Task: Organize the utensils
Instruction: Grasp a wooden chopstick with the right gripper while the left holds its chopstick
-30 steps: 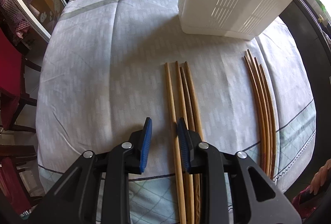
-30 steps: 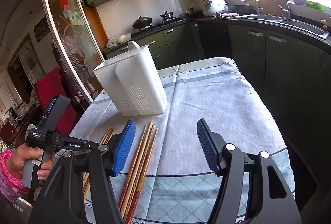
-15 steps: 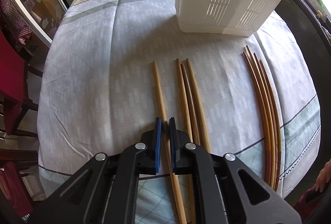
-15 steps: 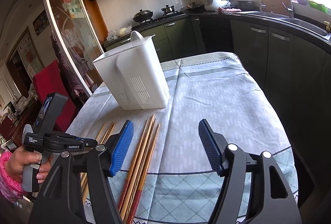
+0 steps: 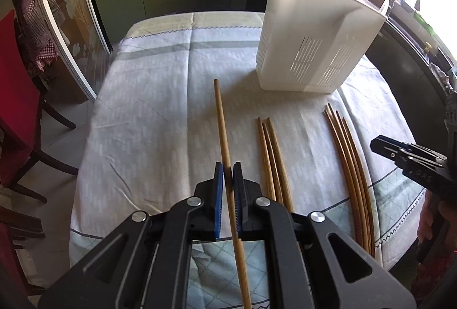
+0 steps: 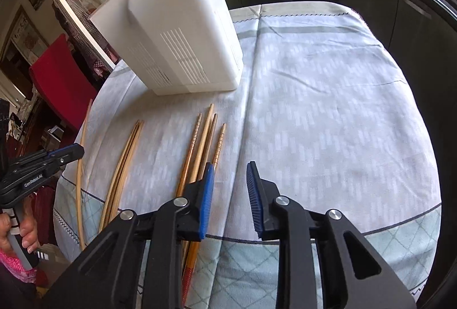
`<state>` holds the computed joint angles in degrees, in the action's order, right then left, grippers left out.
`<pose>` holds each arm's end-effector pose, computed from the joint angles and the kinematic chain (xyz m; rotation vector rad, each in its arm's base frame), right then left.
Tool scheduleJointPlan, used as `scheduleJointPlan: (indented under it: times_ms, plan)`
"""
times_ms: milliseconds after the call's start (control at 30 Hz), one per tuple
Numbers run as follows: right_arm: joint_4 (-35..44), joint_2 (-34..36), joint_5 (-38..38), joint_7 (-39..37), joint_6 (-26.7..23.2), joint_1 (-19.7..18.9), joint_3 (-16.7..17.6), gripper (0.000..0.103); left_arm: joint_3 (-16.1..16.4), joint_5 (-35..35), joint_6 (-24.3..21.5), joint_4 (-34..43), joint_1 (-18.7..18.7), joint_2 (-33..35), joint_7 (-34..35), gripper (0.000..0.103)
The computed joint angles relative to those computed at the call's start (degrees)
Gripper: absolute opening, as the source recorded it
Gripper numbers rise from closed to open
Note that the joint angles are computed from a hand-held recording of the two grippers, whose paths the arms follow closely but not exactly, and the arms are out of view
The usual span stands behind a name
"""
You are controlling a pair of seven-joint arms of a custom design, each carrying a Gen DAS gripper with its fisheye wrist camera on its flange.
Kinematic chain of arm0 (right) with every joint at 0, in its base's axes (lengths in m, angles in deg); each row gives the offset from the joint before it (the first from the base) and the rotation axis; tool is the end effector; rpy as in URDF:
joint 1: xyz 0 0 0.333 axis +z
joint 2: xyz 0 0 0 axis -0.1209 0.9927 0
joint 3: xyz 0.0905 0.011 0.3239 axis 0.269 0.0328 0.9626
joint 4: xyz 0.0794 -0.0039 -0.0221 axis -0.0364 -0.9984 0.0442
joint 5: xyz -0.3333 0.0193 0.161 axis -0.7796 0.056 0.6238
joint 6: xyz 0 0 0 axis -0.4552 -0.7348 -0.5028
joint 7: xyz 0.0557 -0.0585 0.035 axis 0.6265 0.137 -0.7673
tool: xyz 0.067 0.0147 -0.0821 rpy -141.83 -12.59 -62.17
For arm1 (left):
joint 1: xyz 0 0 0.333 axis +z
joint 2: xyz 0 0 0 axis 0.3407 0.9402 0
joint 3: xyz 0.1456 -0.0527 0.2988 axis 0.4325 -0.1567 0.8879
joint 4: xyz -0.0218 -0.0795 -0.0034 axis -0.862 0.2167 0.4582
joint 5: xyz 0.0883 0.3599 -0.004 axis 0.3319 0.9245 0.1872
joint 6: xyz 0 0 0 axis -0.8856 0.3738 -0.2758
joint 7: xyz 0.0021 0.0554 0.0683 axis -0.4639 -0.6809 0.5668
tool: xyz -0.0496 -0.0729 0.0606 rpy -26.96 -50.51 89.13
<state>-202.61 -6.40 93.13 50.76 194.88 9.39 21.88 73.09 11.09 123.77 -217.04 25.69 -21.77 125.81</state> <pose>0.4860 0.1911 0.3443 -1.7919 1.8131 -0.1502 0.5229 -0.0149 0.3675 -1.7645 2.1391 -0.6446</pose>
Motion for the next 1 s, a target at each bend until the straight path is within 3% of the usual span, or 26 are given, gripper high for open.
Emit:
scheduleJointPlan:
  times_ms: [67, 200, 300, 400, 600, 700, 800, 867, 1000]
  plan:
    - [1.5, 1.3, -1.6, 1.2, -1.9, 0.4, -0.7, 0.022, -1.7, -6.7, 1.3, -0.3, 1.3, -0.9, 6.4, 0.007]
    - [2.8, 3.1, -17.2, 14.2, -4.5, 6.3, -8.2, 0.019, -1.5, -16.5, 2.5, -0.8, 0.4, -2.3, 15.8, 0.007]
    - [2.6, 3.3, -30.7, 25.8, -5.6, 12.3, -15.3, 0.017, -0.1, -20.9, 1.9, -0.6, -1.1, -3.0, 19.9, 0.007]
    - [3.2, 3.5, -39.1, 32.5, -7.3, 14.9, -18.4, 0.016, 1.2, -25.2, 1.5, -0.7, -2.5, -3.7, 24.2, 0.007]
    - [5.2, 5.3, -61.0, 50.1, -8.9, 23.9, -28.3, 0.014, 3.0, -29.6, 0.8, -1.0, -4.8, -4.5, 28.9, 0.007]
    - [5.7, 5.7, -63.5, 52.5, -8.6, 22.7, -27.0, 0.007, 3.5, -30.4, 0.9, -1.1, -5.5, -4.8, 29.8, 0.007]
    - [4.9, 5.0, -60.5, 51.0, -6.5, 17.4, -21.3, 0.006, 4.0, -30.6, 0.7, -1.2, -5.9, -5.0, 30.0, 0.007]
    - [4.2, 4.2, -60.2, 51.1, -5.0, 15.9, -20.0, 0.006, 4.4, -28.8, 0.5, -1.3, -6.0, -5.0, 28.4, 0.007]
    - [0.4, -0.1, -59.9, 50.7, -1.8, 13.8, -18.6, 0.006, 5.5, -13.7, -2.1, -0.4, -5.3, -3.0, 14.5, 0.007]
